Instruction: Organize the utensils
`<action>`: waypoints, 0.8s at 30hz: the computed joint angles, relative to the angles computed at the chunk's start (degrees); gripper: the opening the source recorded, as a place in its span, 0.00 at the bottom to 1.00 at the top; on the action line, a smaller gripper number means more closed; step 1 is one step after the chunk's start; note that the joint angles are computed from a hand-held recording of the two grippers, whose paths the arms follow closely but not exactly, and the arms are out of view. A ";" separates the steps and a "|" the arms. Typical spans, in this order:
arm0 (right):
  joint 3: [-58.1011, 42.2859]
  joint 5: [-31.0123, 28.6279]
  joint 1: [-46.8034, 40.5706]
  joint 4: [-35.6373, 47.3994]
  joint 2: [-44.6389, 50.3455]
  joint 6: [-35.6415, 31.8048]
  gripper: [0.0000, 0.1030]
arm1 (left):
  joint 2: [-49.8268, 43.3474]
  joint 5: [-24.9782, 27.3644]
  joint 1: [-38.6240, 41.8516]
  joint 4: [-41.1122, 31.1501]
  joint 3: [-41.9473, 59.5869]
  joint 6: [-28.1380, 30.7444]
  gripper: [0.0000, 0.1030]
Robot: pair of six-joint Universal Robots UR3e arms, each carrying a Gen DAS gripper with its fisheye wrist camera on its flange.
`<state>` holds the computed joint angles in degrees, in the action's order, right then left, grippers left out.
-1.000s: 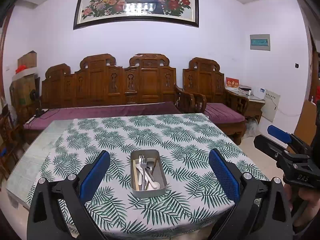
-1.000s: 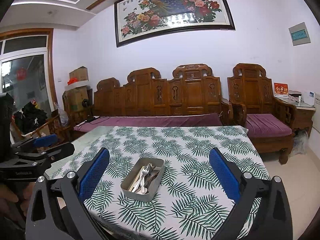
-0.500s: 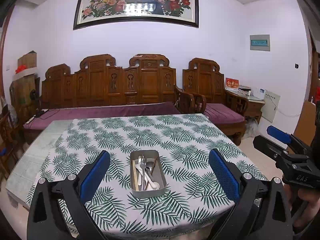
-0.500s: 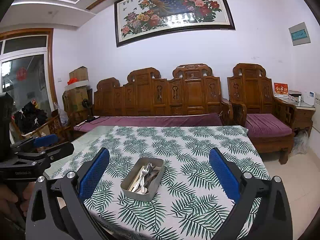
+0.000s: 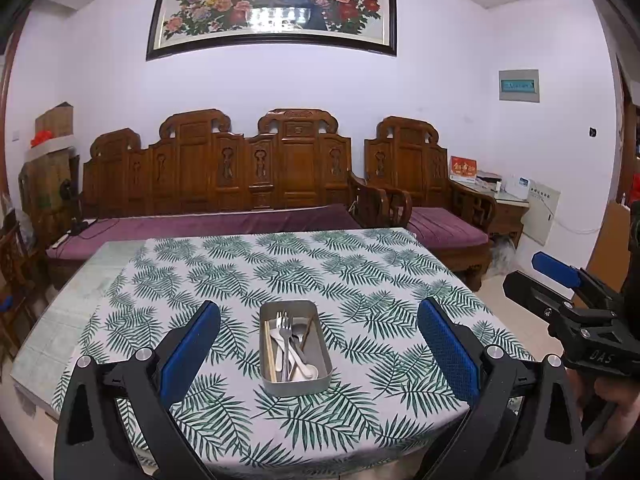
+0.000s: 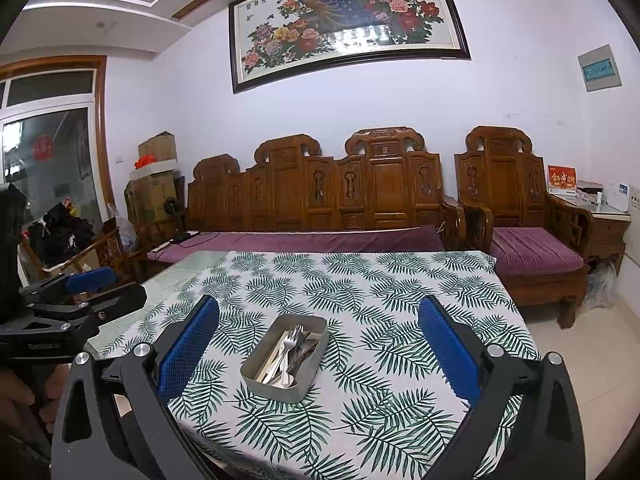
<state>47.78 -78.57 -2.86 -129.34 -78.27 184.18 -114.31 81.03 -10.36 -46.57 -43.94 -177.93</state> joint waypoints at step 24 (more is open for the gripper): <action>-1.11 0.06 0.37 0.40 0.66 0.10 0.97 | -0.08 0.38 -0.73 0.07 0.33 -0.27 0.92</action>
